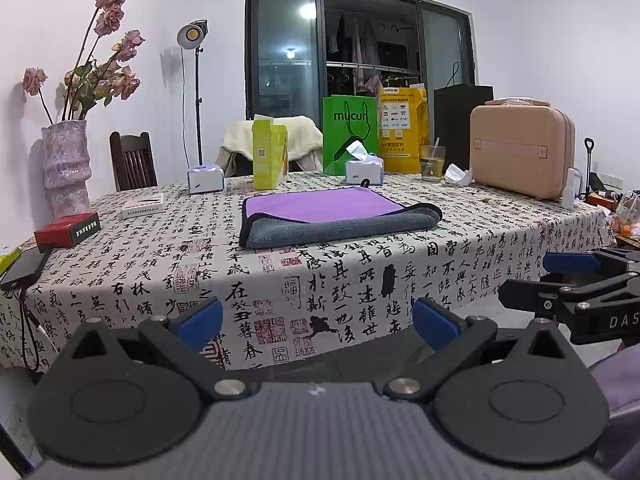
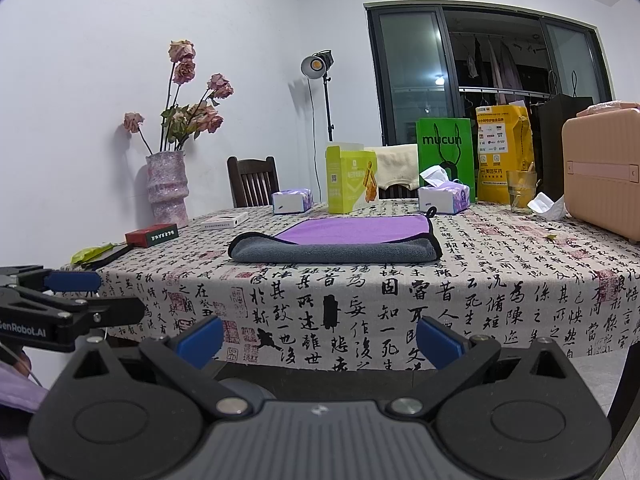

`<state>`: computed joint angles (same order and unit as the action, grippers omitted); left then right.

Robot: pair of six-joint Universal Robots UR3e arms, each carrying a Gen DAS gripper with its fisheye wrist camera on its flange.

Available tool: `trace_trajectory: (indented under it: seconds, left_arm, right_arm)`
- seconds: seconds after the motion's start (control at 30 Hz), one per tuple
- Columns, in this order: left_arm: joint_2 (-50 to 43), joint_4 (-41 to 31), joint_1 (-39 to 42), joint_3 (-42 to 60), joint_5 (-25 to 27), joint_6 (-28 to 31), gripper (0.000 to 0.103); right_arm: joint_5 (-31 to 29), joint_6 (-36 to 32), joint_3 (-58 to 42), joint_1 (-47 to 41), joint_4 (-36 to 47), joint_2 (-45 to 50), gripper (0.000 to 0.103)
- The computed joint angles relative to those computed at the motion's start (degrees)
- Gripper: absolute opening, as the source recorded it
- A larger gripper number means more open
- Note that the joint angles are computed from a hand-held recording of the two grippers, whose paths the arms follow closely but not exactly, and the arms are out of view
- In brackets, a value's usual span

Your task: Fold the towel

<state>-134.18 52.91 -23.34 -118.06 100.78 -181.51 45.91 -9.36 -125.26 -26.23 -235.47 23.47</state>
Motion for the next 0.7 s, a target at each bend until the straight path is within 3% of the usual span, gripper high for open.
trace_trajectory:
  seconds: [0.7]
  left_arm:
    - [0.0,-0.1,-0.1,0.1,0.1,0.1,0.103]
  right_arm:
    - [0.2,0.1,-0.1,0.1,-1.0,0.9,0.103]
